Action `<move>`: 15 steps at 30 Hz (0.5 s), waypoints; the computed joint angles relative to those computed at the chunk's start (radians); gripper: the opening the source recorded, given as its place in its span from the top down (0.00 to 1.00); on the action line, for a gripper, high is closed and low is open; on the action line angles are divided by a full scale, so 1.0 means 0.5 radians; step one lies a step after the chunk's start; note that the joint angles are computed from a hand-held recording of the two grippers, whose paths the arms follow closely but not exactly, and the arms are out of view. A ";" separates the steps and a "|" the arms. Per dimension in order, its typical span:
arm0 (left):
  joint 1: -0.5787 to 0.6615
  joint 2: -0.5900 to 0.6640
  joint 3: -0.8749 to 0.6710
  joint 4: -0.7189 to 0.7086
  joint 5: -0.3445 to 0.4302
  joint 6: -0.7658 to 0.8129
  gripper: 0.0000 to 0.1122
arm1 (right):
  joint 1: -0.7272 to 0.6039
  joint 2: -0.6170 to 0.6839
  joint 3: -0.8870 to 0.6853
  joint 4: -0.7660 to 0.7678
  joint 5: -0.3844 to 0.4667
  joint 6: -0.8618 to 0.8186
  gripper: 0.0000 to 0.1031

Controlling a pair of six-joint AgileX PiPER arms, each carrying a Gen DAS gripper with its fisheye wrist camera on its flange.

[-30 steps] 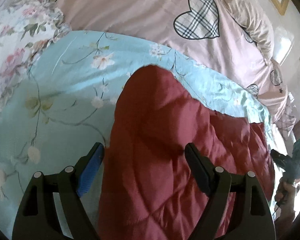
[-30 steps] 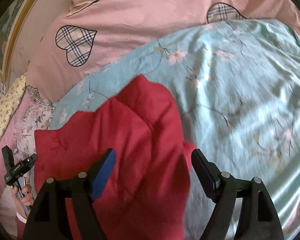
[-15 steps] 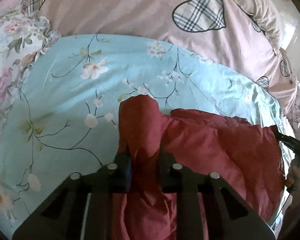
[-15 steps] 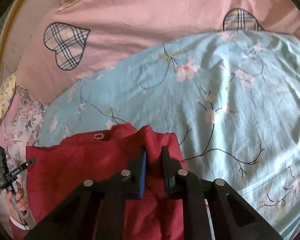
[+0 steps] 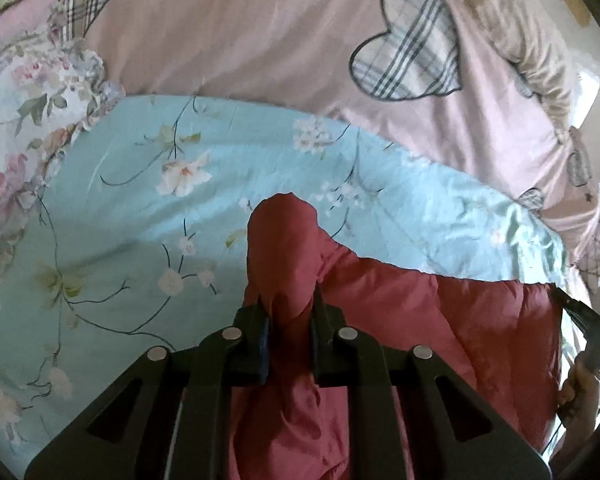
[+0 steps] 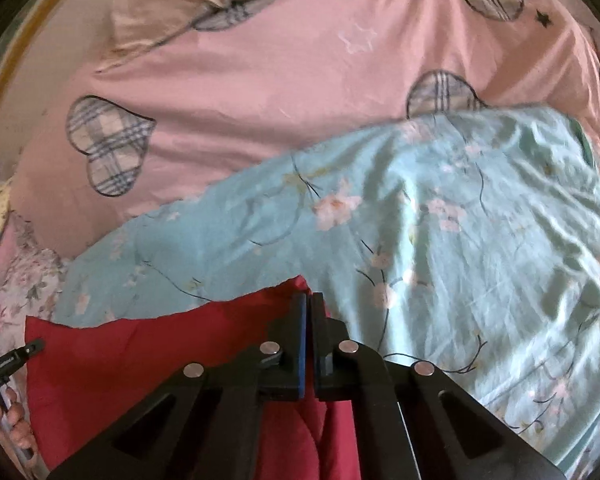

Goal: Fold large clothes

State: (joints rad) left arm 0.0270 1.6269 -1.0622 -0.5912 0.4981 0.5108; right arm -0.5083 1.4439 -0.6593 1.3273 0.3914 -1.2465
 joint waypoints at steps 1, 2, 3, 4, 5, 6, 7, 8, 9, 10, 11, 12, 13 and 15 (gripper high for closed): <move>-0.025 0.040 -0.011 0.063 -0.026 -0.067 0.89 | 0.024 0.042 0.002 0.034 -0.040 -0.034 0.99; -0.047 0.082 -0.023 0.120 -0.050 -0.126 0.89 | 0.039 0.069 0.005 0.056 -0.070 -0.060 1.00; -0.061 0.127 -0.039 0.160 -0.063 -0.170 0.89 | 0.058 0.105 0.007 0.091 -0.103 -0.095 1.00; -0.067 0.162 -0.049 0.173 -0.066 -0.193 0.89 | 0.061 0.127 0.016 0.139 -0.110 -0.143 1.00; -0.069 0.205 -0.062 0.173 -0.068 -0.201 0.89 | 0.065 0.154 0.017 0.176 -0.119 -0.179 1.00; -0.068 0.242 -0.072 0.168 -0.072 -0.199 0.89 | 0.071 0.177 0.018 0.217 -0.129 -0.218 1.00; -0.070 0.272 -0.079 0.162 -0.076 -0.199 0.89 | 0.076 0.199 0.014 0.239 -0.136 -0.235 1.00; -0.077 0.301 -0.085 0.166 -0.087 -0.208 0.89 | 0.082 0.217 0.011 0.261 -0.145 -0.255 1.00; -0.084 0.317 -0.088 0.179 -0.095 -0.222 0.89 | 0.092 0.230 0.006 0.273 -0.158 -0.267 1.00; -0.092 0.332 -0.091 0.193 -0.102 -0.237 0.89 | 0.102 0.244 0.002 0.281 -0.172 -0.276 1.00; -0.100 0.342 -0.093 0.210 -0.108 -0.254 0.89 | 0.109 0.256 -0.001 0.292 -0.184 -0.288 1.00; -0.109 0.350 -0.095 0.230 -0.116 -0.272 0.89 | 0.117 0.274 -0.006 0.307 -0.196 -0.304 1.00; -0.112 0.358 -0.101 0.242 -0.118 -0.282 0.89 | 0.121 0.290 -0.012 0.321 -0.199 -0.314 1.00; -0.122 0.378 -0.118 0.277 -0.121 -0.310 0.89 | 0.118 0.324 -0.017 0.353 -0.194 -0.341 1.00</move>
State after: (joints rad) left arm -0.0341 1.8161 -1.1215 -0.4527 0.4377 0.3558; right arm -0.4495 1.6058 -0.6680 1.5040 0.2942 -1.4171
